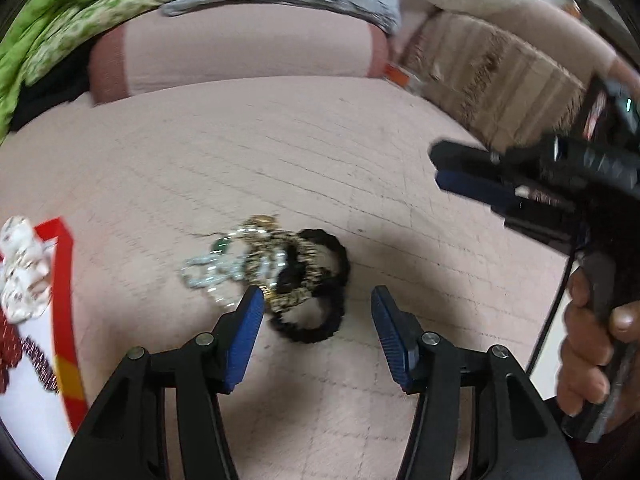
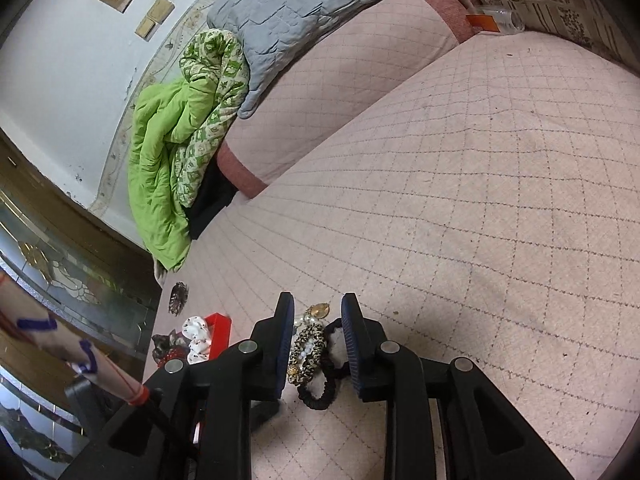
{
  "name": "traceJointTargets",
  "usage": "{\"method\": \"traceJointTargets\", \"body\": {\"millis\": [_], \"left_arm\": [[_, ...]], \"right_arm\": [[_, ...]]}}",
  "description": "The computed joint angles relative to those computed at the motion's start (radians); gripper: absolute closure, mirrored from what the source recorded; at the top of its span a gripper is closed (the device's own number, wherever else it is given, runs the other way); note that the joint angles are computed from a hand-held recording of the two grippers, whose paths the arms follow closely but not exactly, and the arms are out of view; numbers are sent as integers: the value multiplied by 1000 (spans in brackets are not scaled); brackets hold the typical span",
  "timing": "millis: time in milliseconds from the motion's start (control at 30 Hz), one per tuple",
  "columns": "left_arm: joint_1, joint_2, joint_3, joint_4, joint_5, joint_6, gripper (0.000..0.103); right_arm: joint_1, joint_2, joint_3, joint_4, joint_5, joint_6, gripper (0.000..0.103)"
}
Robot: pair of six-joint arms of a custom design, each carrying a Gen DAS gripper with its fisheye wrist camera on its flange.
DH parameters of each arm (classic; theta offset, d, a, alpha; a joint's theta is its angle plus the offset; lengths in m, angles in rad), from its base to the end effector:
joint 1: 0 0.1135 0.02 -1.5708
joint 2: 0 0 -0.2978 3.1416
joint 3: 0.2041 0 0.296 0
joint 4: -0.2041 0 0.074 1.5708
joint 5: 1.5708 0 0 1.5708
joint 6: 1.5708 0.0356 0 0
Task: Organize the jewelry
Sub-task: 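Grasp the leopard-print bracelet from the bracelet pile with the left tool, then grasp the black beaded bracelet with the right tool while the left tool holds its bracelet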
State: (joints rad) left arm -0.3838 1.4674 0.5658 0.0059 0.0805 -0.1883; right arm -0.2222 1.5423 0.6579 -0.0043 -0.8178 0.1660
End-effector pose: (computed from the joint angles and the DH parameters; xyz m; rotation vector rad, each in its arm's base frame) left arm 0.2628 -0.1092 0.1341 0.2785 2.4789 -0.3434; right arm 0.3019 -0.0416 0.1486 0.0955 2.3005 0.9631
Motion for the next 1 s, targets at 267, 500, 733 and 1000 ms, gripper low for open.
{"method": "traceJointTargets", "body": {"millis": [267,500,733,1000], "left_arm": [[-22,154,78,20,-70,14,93],[14,52,10,50,-50,-13,95],[73,-161,-81,4,-58,-14,95],[142,-308,-163,-37,-19,-1,95]], "right_arm": [[-8,22,18,-25,-20,-24,75],[8,33,33,-55,-16,-48,72],[112,58,45,-164,74,-174,66],[205,135,40,-177,174,-202,67]]}}
